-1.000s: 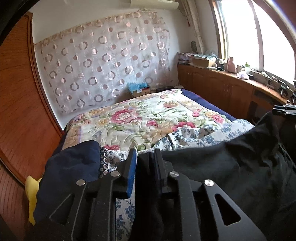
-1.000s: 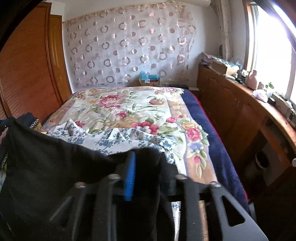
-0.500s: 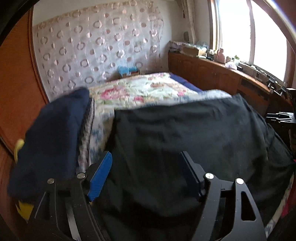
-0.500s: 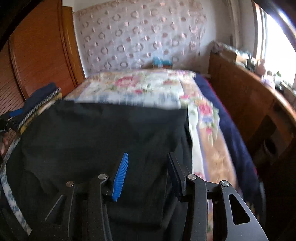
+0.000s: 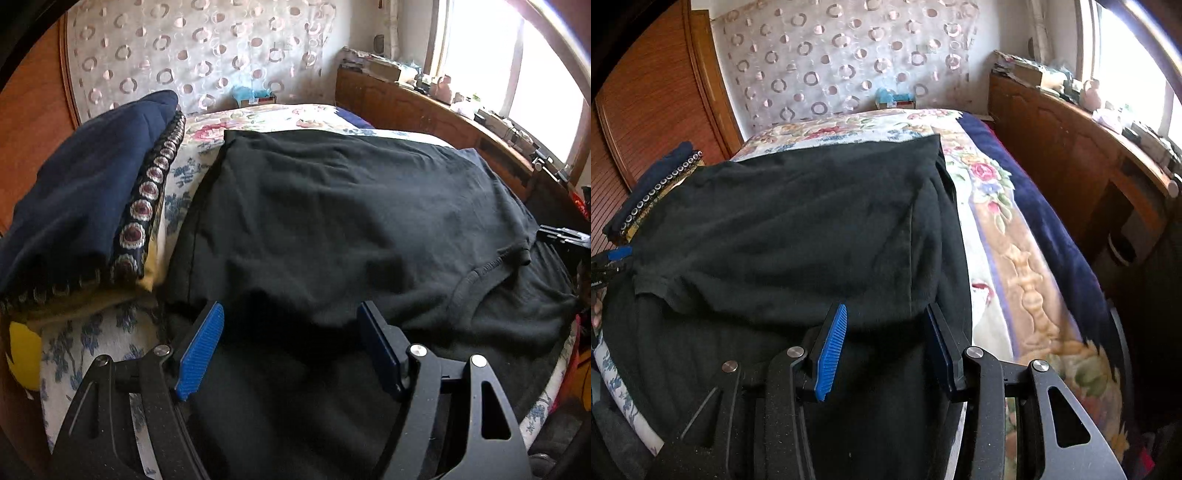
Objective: Fold small clothes
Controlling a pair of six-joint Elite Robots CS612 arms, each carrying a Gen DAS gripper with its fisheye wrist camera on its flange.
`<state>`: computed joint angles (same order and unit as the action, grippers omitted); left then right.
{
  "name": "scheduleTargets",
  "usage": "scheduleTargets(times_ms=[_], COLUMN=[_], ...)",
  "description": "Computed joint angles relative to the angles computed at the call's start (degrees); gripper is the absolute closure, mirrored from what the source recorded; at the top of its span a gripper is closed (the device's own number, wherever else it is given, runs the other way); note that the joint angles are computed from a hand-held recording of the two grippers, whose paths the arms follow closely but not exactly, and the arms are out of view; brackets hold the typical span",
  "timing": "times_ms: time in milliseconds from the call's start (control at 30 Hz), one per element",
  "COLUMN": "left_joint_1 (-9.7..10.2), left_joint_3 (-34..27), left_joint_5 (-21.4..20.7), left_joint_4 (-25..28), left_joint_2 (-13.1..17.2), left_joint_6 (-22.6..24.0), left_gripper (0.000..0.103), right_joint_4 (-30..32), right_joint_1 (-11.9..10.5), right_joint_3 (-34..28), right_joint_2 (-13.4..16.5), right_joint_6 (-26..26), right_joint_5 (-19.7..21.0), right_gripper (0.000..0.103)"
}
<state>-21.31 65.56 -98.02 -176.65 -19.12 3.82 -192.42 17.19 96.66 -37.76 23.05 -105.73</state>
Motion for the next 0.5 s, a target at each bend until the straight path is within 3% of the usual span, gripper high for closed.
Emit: scheduleTargets(times_ms=[233,500], left_joint_1=[-0.34,-0.15], left_joint_3=[0.36,2.70], left_joint_5=[1.61,2.76], left_joint_4=[1.51,-0.70], left_joint_2=[-0.20,-1.07], left_joint_6=[0.77,-1.31], left_gripper=[0.028,0.028], right_joint_4=[1.22,3.32], right_joint_1=[-0.37,-0.27], right_joint_3=[0.61,-1.90], right_joint_2=[-0.75,0.13], right_joint_6=[-0.57,-4.68], right_joint_5=[-0.07,-2.27], right_gripper=[0.058,0.058])
